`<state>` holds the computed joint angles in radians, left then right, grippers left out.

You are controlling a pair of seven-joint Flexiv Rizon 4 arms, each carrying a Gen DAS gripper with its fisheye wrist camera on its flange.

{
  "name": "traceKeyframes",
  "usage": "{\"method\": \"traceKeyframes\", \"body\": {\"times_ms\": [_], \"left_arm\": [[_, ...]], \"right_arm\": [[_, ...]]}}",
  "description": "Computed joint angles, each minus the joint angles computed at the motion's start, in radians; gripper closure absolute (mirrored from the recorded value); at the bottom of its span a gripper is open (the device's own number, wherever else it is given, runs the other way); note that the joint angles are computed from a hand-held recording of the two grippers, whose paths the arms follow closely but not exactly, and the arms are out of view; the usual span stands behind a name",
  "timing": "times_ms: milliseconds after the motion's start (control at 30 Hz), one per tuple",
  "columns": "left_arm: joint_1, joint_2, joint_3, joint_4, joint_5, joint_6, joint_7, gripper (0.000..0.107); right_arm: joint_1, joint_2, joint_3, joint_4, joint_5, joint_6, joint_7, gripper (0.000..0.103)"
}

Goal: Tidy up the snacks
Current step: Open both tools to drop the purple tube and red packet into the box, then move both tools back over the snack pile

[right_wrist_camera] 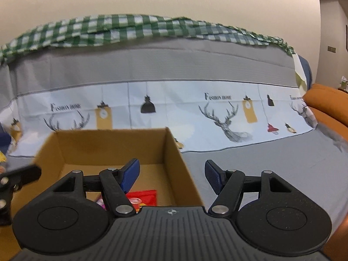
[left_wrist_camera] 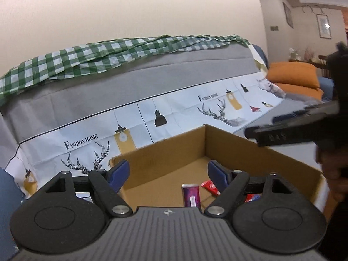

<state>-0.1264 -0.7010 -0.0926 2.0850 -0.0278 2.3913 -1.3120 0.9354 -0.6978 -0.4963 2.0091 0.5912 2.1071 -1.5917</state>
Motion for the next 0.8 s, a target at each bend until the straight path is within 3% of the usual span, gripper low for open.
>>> {"method": "traceKeyframes", "body": {"times_ms": [67, 133, 200, 267, 333, 433, 500, 667, 733, 800], "left_arm": [[0.108, 0.052, -0.050, 0.045, 0.146, -0.061, -0.034, 0.027], [0.238, 0.093, -0.116, 0.079, 0.294, -0.127, -0.085, 0.040], [0.321, 0.125, -0.147, 0.115, 0.357, -0.183, -0.127, 0.071], [0.359, 0.140, -0.141, 0.156, 0.362, -0.193, -0.160, 0.086], [0.396, 0.130, -0.134, 0.191, 0.374, -0.165, -0.197, 0.087], [0.461, 0.129, -0.139, 0.222, 0.403, -0.116, -0.268, 0.087], [0.513, 0.146, -0.156, 0.234, 0.433, -0.153, -0.318, 0.087], [0.535, 0.162, -0.114, 0.275, 0.448, -0.160, -0.322, 0.087], [0.515, 0.135, -0.075, 0.293, 0.423, -0.117, -0.326, 0.085], [0.460, 0.106, -0.018, 0.321, 0.333, -0.037, -0.354, 0.075]], "right_arm": [[-0.020, 0.017, 0.040, 0.009, -0.010, 0.028, 0.007, 0.035], [-0.047, 0.035, 0.091, 0.014, -0.018, 0.057, 0.007, 0.038], [-0.088, 0.054, 0.159, 0.019, -0.039, 0.080, 0.006, 0.054], [-0.149, 0.072, 0.245, 0.026, -0.084, 0.101, 0.014, 0.069], [-0.219, 0.085, 0.340, 0.037, -0.151, 0.125, 0.032, 0.077], [-0.276, 0.091, 0.433, 0.049, -0.230, 0.163, 0.047, 0.077], [-0.318, 0.092, 0.493, 0.060, -0.307, 0.175, 0.063, 0.077], [-0.364, 0.086, 0.582, 0.082, -0.501, 0.165, 0.076, 0.076], [-0.346, 0.085, 0.588, 0.082, -0.532, 0.145, 0.071, 0.076], [-0.330, 0.081, 0.596, 0.078, -0.557, 0.127, 0.073, 0.076]]}}
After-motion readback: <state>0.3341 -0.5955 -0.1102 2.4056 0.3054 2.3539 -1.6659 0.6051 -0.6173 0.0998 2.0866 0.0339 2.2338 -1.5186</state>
